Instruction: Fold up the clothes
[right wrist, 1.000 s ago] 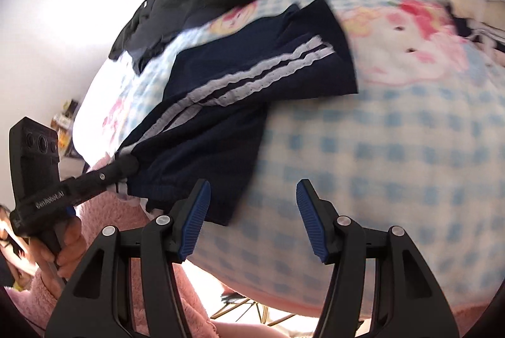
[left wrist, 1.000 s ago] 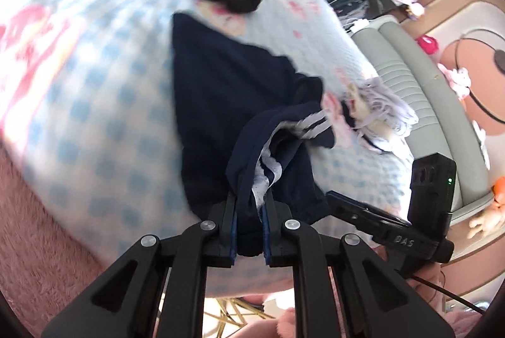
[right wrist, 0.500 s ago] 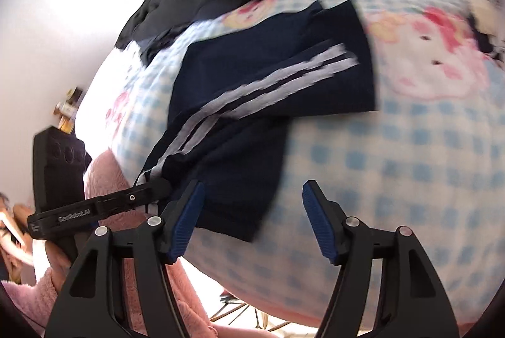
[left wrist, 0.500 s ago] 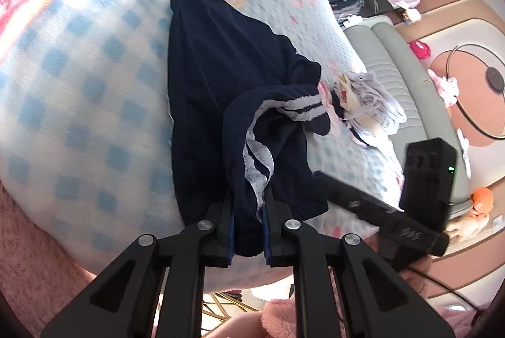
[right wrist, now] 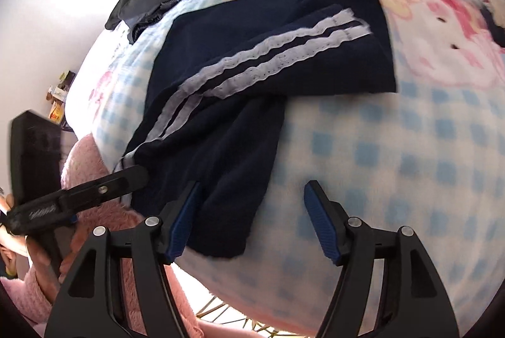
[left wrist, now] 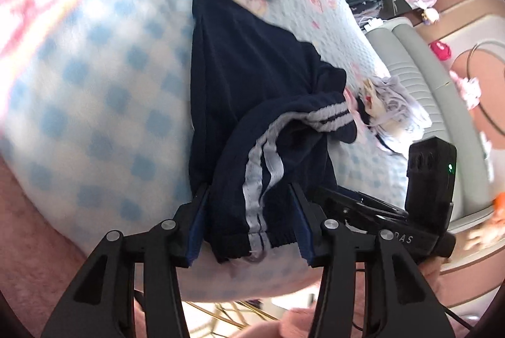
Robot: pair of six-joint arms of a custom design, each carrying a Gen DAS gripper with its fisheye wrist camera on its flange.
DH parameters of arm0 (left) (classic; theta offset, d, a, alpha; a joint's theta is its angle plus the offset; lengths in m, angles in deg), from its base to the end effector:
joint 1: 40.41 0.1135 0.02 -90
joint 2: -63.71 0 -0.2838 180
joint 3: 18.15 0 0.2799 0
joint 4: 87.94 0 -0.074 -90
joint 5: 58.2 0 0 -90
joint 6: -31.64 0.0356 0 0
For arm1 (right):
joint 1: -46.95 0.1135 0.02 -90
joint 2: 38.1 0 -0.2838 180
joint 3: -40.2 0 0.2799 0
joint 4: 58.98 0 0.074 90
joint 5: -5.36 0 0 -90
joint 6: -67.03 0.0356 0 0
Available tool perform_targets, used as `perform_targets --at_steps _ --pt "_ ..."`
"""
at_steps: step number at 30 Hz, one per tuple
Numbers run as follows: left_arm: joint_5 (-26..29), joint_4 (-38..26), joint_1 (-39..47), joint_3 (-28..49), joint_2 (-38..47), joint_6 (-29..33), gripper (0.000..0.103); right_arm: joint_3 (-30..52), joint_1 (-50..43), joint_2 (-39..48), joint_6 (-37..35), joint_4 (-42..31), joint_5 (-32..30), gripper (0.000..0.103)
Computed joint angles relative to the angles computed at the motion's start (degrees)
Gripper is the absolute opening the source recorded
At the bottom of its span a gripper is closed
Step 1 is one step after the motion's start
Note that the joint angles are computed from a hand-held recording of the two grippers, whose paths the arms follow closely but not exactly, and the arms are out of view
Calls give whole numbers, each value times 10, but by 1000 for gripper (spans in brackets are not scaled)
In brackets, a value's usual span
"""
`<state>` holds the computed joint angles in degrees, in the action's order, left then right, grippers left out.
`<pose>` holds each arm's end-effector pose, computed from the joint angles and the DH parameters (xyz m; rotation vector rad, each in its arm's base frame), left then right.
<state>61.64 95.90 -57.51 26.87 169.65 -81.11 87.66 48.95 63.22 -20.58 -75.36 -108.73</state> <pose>0.2729 -0.1025 0.0537 0.0771 2.6353 -0.9230 0.2761 0.0242 0.0655 -0.0929 2.7533 0.6054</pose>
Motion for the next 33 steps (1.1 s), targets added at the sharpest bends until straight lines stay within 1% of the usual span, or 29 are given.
perform_targets --at_steps 2,3,5,7,9,10,11,12,14,15,16,18,20,22,24,25,27,28,29,30,31,32,33 --pt "-6 -25 8 13 4 13 51 5 9 2 -10 -4 0 70" --pt "10 -40 13 28 22 25 54 1 13 -4 -14 -3 1 70" --pt "49 -70 22 64 71 48 56 -6 21 -15 -23 0 2 63" --pt "77 -59 36 71 93 33 56 -17 15 -21 -16 15 -17 49" --pt "110 -44 50 67 99 27 55 -21 18 -4 0 37 -13 50" --pt "112 -45 51 65 97 27 52 -18 26 12 10 47 -6 55" --pt "111 -47 51 63 94 27 42 -18 33 25 17 60 2 55" --pt "96 -50 46 58 84 31 35 -21 33 25 22 67 5 53" --pt "78 -57 34 51 60 46 30 -32 29 13 30 74 6 41" --pt "68 -65 25 48 43 59 29 -37 23 -3 27 67 1 26" --pt "57 -75 16 45 25 74 29 -41 15 -24 20 53 -6 22" --pt "54 -106 8 57 10 109 29 -49 9 -68 14 26 -1 21" --pt "49 -111 -1 61 1 107 28 -58 12 -117 5 5 20 20" --pt "47 -109 -9 58 -11 102 25 -66 16 -148 -2 -6 34 19" --pt "45 -105 -13 45 -27 105 25 -76 7 -164 -2 -16 23 19" --pt "44 -110 -14 43 -29 109 26 -82 -2 -167 4 -20 13 19" --pt "39 -148 -11 54 -17 130 36 -94 -10 -162 20 -14 10 20" --pt "23 -172 -8 62 -14 138 39 -98 -12 -149 21 -8 19 21" --pt "30 -171 2 58 -22 136 40 -101 -14 -133 20 -4 31 23" --pt "63 -143 16 45 -34 122 43 -100 -22 -117 18 -5 29 27" --pt "107 -108 36 32 -47 110 48 -100 -47 -112 11 -9 2 28" --pt "126 -94 48 34 -57 109 57 -101 -74 -120 2 -17 -25 28" --pt "139 -85 57 40 -66 110 58 -100 -100 -133 -8 -28 -47 30"
